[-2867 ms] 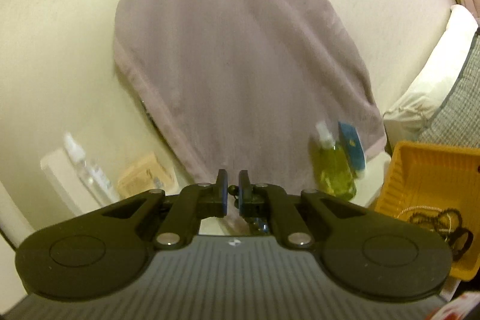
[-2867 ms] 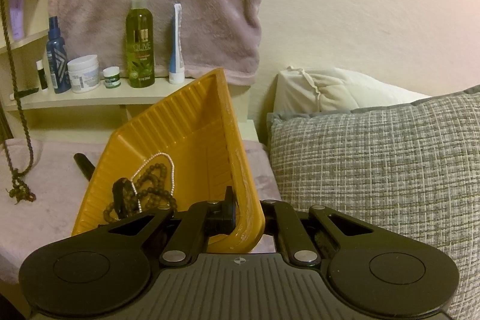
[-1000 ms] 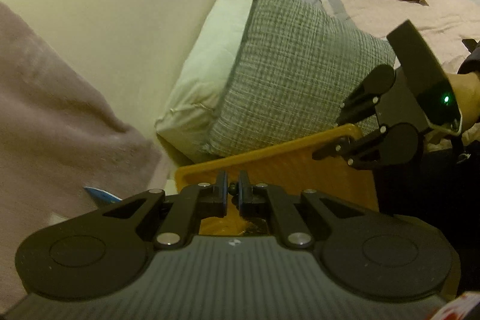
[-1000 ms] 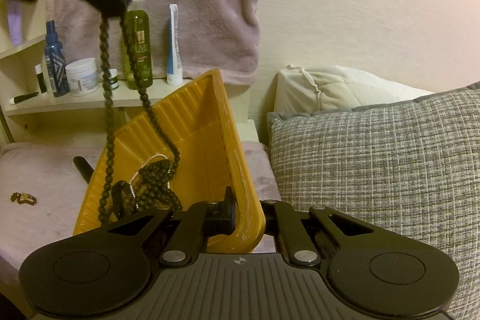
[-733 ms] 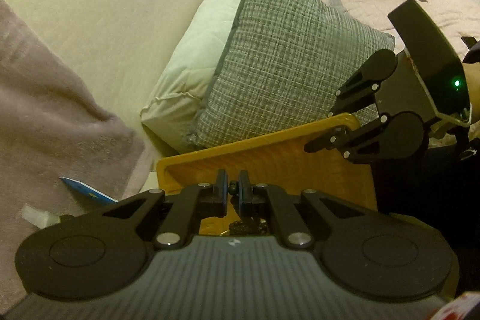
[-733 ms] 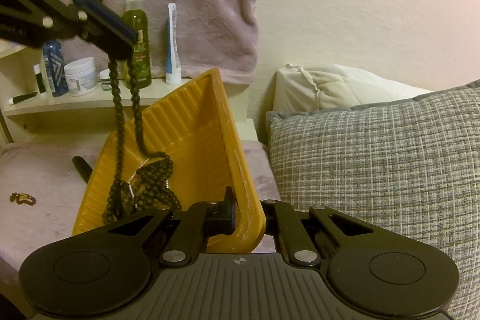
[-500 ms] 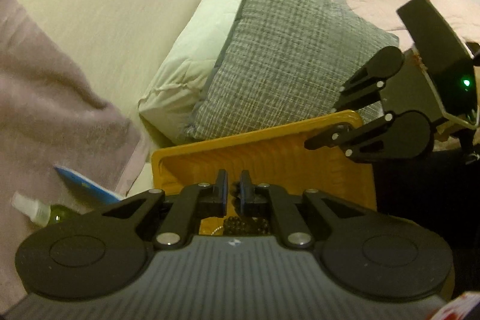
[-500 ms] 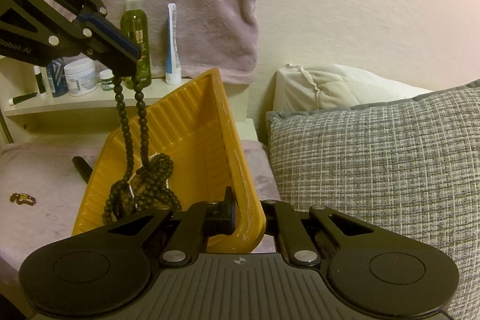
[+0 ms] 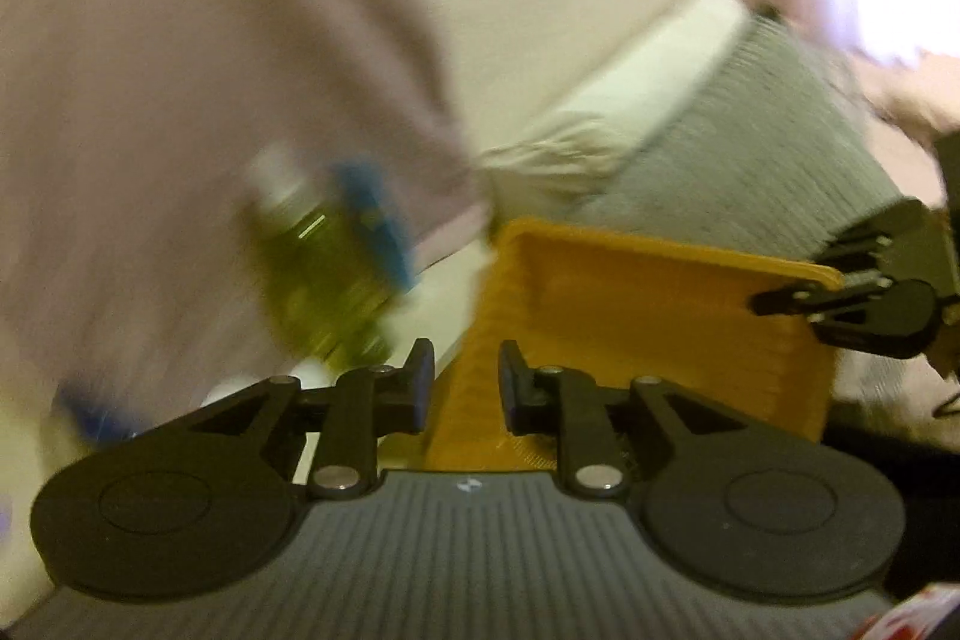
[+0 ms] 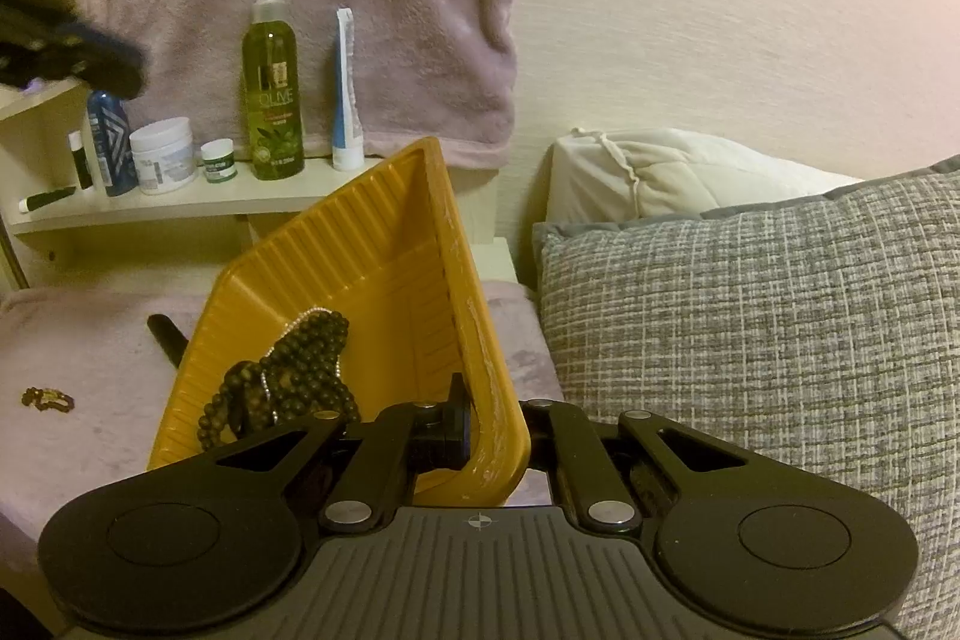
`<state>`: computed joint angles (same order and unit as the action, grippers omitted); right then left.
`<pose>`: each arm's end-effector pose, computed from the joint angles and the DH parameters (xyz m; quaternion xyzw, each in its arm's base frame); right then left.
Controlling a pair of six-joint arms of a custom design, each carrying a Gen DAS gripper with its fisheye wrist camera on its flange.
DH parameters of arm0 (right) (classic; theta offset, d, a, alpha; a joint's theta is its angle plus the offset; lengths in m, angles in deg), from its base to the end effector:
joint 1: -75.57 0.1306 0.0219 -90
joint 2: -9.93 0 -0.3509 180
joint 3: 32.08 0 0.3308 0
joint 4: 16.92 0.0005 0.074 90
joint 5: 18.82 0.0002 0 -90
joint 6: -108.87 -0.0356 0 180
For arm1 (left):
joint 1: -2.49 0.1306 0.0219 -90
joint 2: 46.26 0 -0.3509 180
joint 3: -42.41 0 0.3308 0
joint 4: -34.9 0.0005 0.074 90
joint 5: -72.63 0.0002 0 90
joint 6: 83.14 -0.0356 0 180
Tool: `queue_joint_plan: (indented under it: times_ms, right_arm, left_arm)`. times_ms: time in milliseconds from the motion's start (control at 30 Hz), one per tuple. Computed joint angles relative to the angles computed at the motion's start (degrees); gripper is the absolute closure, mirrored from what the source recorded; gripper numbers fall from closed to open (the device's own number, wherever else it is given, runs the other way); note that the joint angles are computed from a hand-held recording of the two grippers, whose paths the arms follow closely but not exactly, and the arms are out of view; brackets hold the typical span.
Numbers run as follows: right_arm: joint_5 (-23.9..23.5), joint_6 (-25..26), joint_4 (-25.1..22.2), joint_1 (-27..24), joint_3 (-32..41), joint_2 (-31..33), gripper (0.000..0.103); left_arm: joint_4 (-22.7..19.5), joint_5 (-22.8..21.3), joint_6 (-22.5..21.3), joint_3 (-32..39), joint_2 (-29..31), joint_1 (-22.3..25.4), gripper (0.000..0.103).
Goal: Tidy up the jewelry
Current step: 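Move the left gripper to the towel and grasp the gold-and-brown bead bracelet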
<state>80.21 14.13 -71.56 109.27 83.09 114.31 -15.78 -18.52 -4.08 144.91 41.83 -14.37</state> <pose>0.4298 0.2793 0.4567 -0.1994 0.8957 0.0602 0.3928 0.4009 -0.1213 0.4986 0.2099 0.8670 -0.0144 0.4517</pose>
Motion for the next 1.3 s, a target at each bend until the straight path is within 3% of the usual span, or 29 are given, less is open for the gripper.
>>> queue_joint_plan:
  times_ms: [167,333,600,900,1167,1300]
  right_arm:
    - [0.3,0.4,0.1,0.1,0.1,0.1,0.097]
    - [0.7,0.5,-0.1,0.2,0.4,0.4,0.097]
    - [1.3,1.4,-0.4,0.2,0.5,0.6,0.097]
    - [1.6,2.0,-1.0,0.2,0.8,0.7,0.097]
    - [1.7,2.1,-1.3,0.1,1.1,1.0,0.097]
    - [1.7,2.3,-1.4,0.0,1.0,1.0,0.097]
  left_arm:
    - [3.4,-6.0,7.1,-12.8,-8.7,3.4,0.083]
    - [6.5,-12.6,9.2,-24.5,-15.4,3.2,0.082]
    - [8.8,-16.3,15.0,-37.1,-19.3,2.7,0.077]
    - [11.4,-15.2,15.1,-40.6,-17.7,1.6,0.077]
    - [11.7,-14.3,9.7,-39.6,-14.0,2.0,0.078]
    - [10.4,-12.1,7.1,-38.5,-12.7,2.7,0.082]
